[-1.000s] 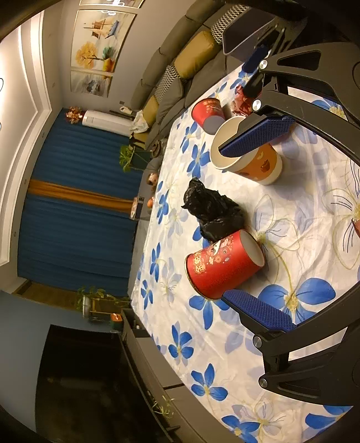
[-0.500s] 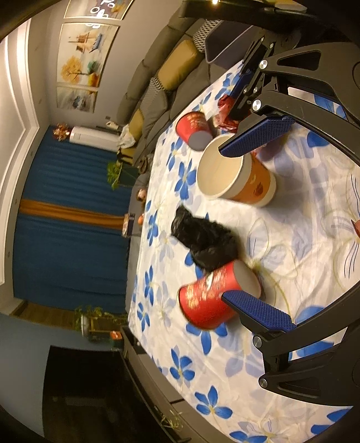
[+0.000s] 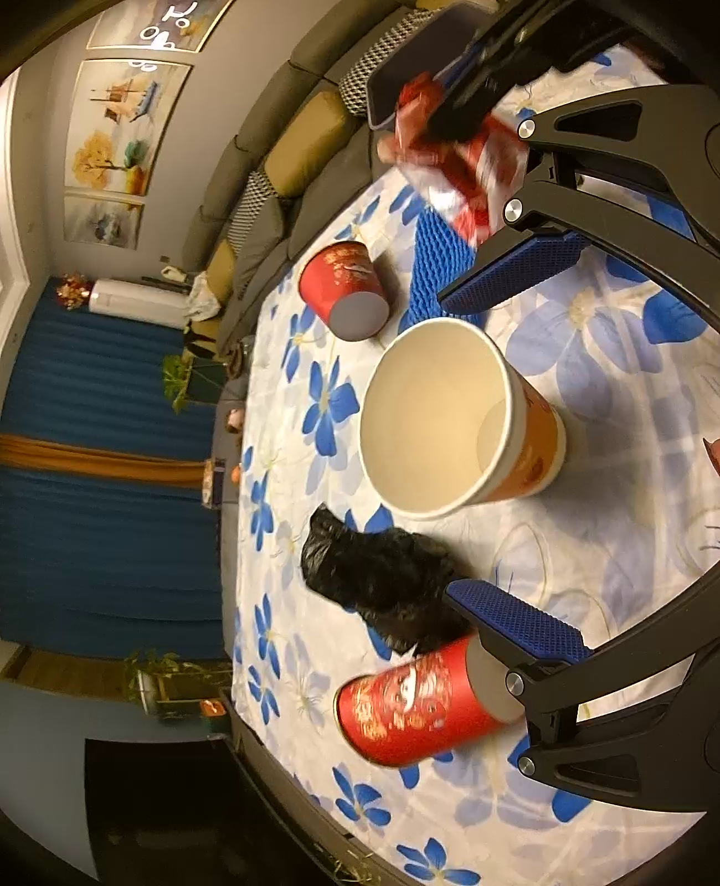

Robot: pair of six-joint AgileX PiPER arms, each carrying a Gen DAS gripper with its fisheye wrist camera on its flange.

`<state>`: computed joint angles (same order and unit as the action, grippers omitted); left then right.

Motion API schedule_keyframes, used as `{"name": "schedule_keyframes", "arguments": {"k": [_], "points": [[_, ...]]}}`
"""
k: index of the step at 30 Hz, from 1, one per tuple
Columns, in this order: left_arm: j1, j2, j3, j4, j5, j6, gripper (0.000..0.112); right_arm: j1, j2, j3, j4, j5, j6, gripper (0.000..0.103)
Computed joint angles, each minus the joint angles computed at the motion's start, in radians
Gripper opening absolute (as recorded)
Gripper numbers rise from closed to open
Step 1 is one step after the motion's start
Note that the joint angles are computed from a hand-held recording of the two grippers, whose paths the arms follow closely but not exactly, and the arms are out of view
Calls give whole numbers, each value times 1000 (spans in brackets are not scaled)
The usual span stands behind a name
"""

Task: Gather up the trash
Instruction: 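Grasp the upright white paper cup rim with the left tool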

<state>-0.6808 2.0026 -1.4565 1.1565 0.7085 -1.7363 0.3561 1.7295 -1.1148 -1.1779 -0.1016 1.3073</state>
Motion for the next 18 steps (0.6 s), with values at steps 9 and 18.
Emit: {"name": "schedule_keyframes", "arguments": {"k": [9,18], "points": [[17,35,-50,-39,-17,48,72,-23,-36,42,63,-17,-78,26],[2,19,-40,-38,-5,32,63,-39,-68,76,85,-29,-120,26]]}}
